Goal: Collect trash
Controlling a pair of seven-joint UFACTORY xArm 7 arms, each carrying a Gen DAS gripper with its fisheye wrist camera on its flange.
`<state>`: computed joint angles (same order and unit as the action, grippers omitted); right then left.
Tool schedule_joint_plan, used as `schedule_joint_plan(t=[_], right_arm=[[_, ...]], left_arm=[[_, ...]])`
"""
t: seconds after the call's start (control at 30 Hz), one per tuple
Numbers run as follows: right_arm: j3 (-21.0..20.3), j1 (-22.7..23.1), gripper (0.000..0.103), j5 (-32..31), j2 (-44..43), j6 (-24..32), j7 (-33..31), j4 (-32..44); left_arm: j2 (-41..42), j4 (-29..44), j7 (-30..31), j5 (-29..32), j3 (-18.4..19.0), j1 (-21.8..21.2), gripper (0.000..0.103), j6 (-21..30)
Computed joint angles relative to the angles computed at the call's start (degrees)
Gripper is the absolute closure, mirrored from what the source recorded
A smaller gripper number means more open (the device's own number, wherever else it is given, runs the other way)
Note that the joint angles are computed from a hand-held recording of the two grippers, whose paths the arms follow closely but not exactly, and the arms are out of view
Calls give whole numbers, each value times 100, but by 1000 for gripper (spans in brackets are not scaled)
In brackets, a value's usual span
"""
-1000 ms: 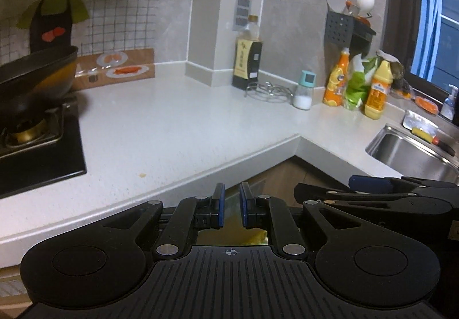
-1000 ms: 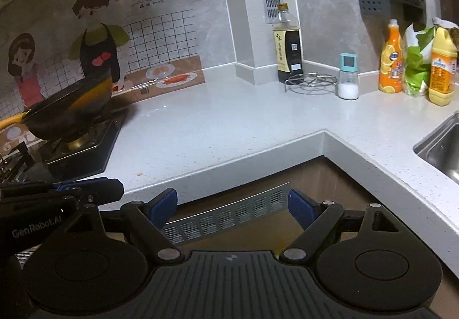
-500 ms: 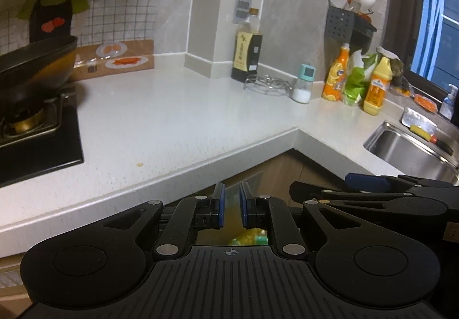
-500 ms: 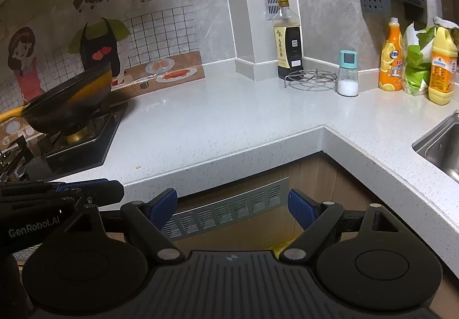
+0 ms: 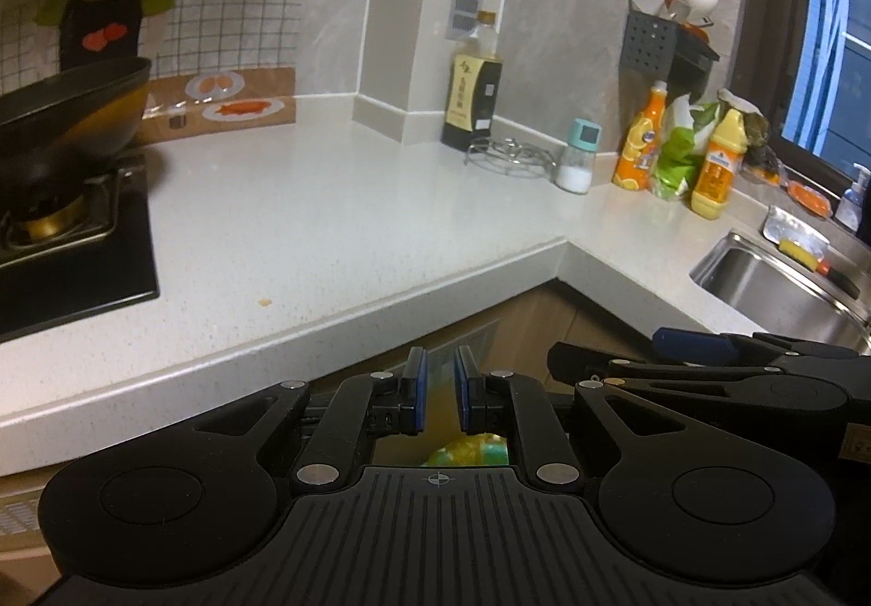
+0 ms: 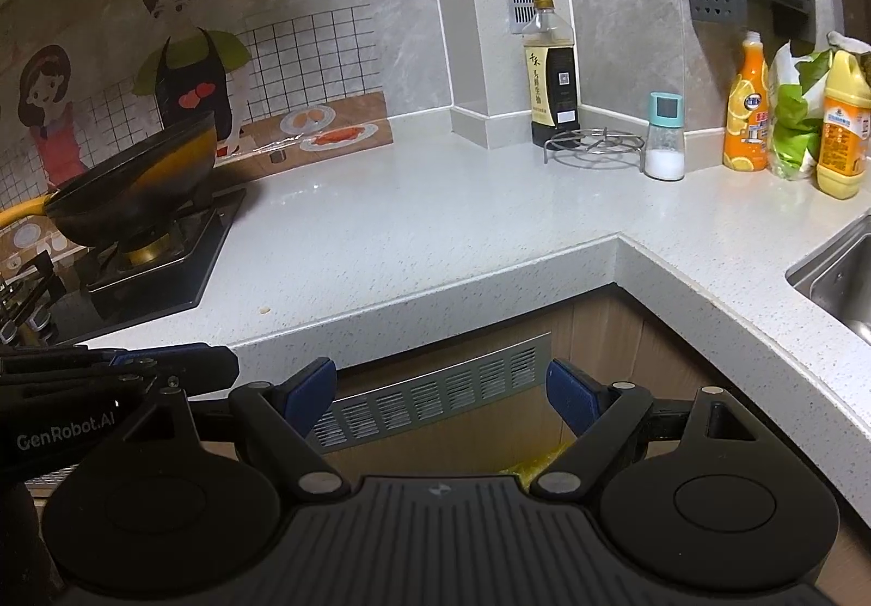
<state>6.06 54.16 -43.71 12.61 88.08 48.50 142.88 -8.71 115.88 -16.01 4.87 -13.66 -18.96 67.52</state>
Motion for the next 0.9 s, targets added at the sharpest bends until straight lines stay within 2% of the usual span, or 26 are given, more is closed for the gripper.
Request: schedule_joint_plan(t=[0.9], right_arm=[[147,-169,18,11,-132,-95,49,-244]], left_arm=[[63,24,2,-40,20,-38,89,36]])
